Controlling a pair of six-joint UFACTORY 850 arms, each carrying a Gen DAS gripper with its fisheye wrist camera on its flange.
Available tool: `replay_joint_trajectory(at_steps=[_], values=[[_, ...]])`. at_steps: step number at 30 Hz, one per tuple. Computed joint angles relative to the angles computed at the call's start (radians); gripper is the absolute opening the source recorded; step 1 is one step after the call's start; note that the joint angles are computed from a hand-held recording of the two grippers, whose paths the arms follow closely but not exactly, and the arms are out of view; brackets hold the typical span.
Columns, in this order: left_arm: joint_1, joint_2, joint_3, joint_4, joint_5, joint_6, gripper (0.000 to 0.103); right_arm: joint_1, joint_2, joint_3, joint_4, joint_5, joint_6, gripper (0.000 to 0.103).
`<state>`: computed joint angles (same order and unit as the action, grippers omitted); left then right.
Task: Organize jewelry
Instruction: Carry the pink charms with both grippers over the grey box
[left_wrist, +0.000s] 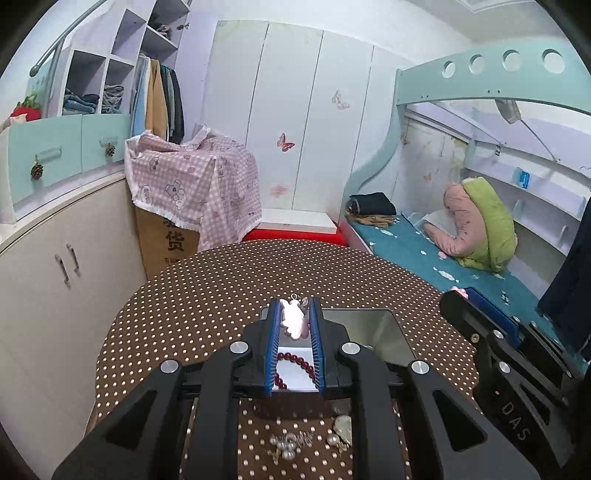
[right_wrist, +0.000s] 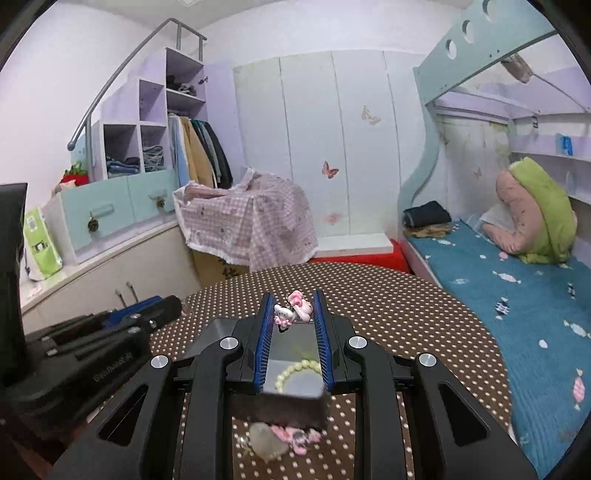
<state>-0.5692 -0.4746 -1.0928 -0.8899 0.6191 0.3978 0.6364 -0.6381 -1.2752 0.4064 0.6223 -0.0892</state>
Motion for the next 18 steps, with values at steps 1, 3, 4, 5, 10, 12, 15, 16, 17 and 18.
replay_joint_trajectory(at_steps=[1,3,4,5,10,12,15,16,17,18], values=[[0.005,-0.006,-0.004,0.012,-0.007,-0.008,0.014,-0.003,-0.014,-0.025,0.009,-0.026,-0.01,0.022],[0.015,-0.021,-0.023,-0.001,-0.03,0.01,0.014,-0.006,-0.033,-0.054,0.008,-0.053,-0.013,0.022],[0.02,-0.03,-0.031,0.009,-0.04,0.009,0.014,-0.008,-0.043,-0.072,0.007,-0.076,-0.017,0.022],[0.025,-0.036,-0.035,0.022,-0.049,0.005,0.014,-0.009,-0.051,-0.084,0.018,-0.09,-0.029,0.022],[0.04,-0.067,-0.061,0.055,-0.093,0.006,0.014,-0.014,-0.082,-0.134,0.009,-0.161,-0.027,0.022],[0.047,-0.074,-0.065,0.075,-0.111,-0.009,0.014,-0.015,-0.089,-0.139,0.008,-0.171,-0.035,0.022],[0.048,-0.085,-0.079,0.034,-0.122,0.051,0.015,-0.018,-0.094,-0.143,-0.033,-0.185,0.0,0.024],[0.046,-0.092,-0.087,0.002,-0.122,0.088,0.015,-0.02,-0.094,-0.143,-0.043,-0.187,0.008,0.024],[0.045,-0.093,-0.088,-0.006,-0.124,0.098,0.015,-0.019,-0.094,-0.144,-0.052,-0.188,0.012,0.025],[0.045,-0.097,-0.093,-0.027,-0.131,0.124,0.017,-0.018,-0.094,-0.144,-0.053,-0.191,0.008,0.034]])
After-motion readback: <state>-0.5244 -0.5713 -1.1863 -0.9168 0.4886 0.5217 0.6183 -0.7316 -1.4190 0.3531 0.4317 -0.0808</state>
